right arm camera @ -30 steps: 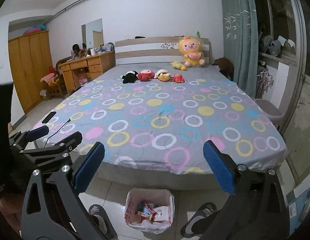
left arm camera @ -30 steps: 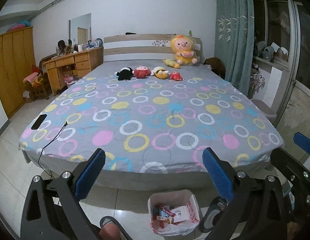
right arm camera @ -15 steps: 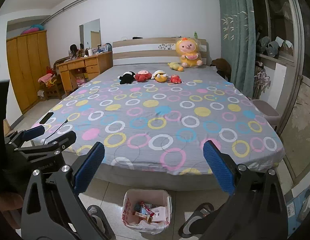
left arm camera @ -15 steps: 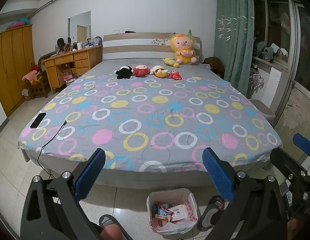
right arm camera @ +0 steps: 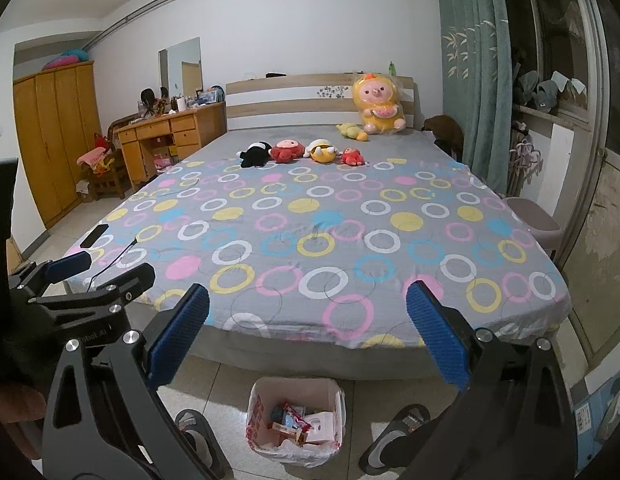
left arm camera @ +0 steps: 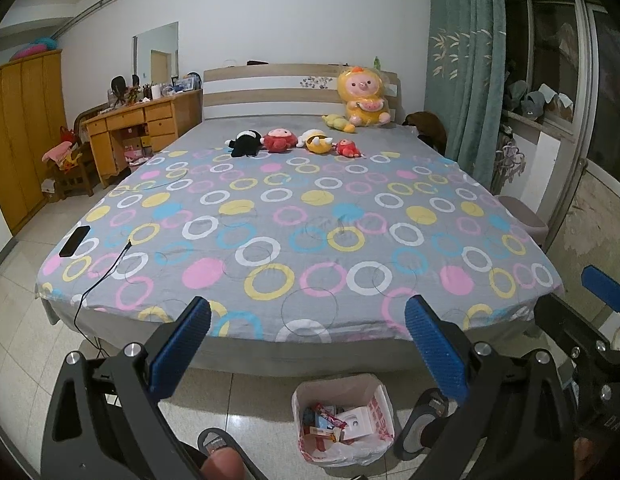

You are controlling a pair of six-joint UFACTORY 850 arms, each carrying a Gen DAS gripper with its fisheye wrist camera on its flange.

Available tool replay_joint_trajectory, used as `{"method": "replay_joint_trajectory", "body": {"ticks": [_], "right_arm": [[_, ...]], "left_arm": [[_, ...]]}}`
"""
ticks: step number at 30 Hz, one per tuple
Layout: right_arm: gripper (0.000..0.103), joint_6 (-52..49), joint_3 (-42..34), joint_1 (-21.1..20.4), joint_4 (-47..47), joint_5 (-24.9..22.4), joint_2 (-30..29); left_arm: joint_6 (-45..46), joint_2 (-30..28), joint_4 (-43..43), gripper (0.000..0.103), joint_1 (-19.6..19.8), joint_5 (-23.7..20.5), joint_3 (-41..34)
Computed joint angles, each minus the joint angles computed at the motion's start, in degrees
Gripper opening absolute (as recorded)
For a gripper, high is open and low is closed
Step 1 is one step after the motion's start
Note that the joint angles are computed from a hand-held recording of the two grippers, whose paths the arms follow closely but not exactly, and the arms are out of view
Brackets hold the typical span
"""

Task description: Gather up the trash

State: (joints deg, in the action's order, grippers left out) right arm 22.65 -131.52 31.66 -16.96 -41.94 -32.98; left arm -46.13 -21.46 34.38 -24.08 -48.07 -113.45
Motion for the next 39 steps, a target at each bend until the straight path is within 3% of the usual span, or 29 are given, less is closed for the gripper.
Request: {"method": "replay_joint_trajectory", "body": {"ticks": [20, 33, 39], "right_arm": [[0.096, 1.27, -0.23, 0.38, -0.74, 0.05, -0.10], [0.096, 2.17, -1.69, 0.33, 0.01, -1.97, -0.79], [0.096, 2.17, -1.48, 0.30, -0.27, -1.25, -0.65]], "left_arm": [[-0.48, 0.90, 0.91, 0.095, -0.01, 1.16, 1.56], [1.53, 0.58, -4.29, 0.095, 0.76, 0.83, 2.53], [-1.16, 0.93, -0.41, 0.095, 0.54, 1.37, 2.34]]}}
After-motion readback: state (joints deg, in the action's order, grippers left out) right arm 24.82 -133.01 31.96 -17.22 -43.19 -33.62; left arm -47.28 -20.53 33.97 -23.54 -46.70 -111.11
